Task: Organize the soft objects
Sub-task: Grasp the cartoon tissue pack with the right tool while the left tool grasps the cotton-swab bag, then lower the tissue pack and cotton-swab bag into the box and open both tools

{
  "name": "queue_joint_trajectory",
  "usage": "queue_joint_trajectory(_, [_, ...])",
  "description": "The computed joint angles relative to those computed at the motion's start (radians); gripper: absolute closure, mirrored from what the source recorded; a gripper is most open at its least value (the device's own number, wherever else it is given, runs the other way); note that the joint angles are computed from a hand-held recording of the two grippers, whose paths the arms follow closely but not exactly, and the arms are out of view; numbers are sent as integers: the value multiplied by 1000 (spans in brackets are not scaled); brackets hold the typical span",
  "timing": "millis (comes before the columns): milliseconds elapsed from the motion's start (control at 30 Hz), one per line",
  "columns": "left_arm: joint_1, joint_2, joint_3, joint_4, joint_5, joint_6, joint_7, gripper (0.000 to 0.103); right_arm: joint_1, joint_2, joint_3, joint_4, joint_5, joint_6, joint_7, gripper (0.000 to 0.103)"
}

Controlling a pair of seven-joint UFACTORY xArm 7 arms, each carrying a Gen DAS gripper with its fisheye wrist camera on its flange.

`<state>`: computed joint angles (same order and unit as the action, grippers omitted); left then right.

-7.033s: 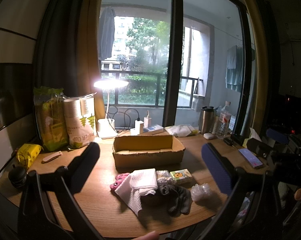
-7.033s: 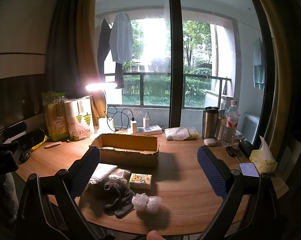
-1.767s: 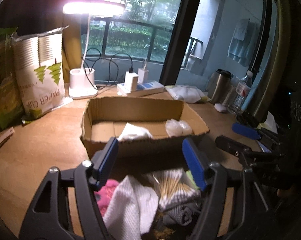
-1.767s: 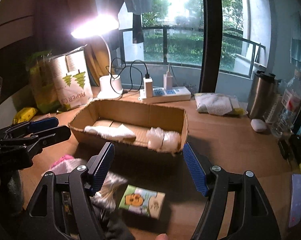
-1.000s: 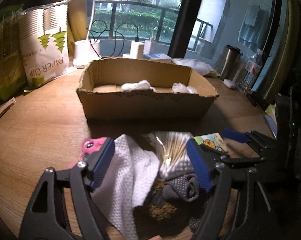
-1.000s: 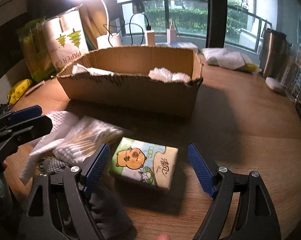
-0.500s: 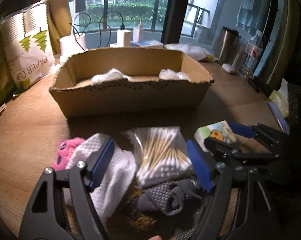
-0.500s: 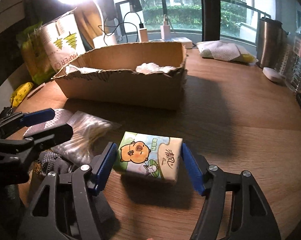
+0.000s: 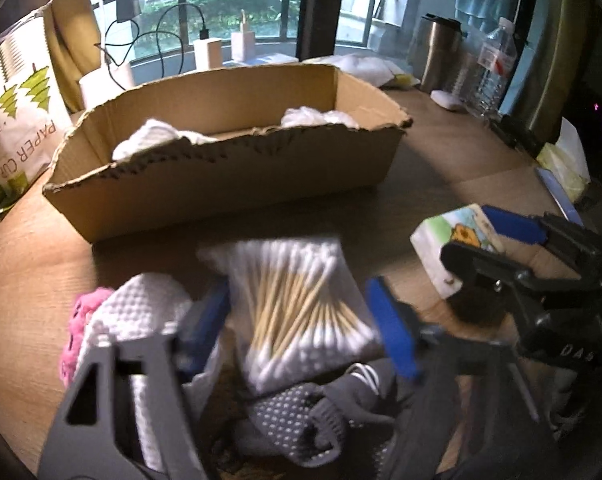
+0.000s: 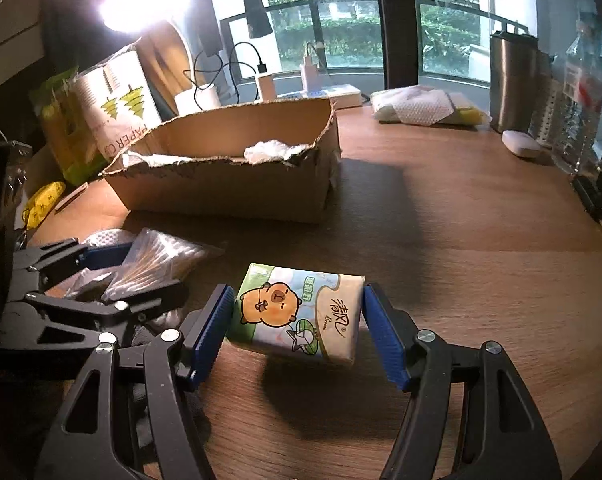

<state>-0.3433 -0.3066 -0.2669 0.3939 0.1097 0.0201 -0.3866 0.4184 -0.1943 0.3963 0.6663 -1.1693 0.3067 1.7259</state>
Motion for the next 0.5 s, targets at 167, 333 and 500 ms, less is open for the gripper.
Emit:
queue_joint_trajectory(167, [-112, -19, 106, -13, -59, -7, 78, 58, 5, -21, 7, 11, 22, 27, -30, 33])
queue_joint_trajectory(333, [-190, -92, 177, -37, -126, -21, 146, 58, 7, -37, 21, 39, 50, 68, -73, 33])
queue_joint_trajectory(500, [-217, -166, 218, -51, -162, -21, 189, 58, 7, -46, 34, 72, 72, 102, -110, 33])
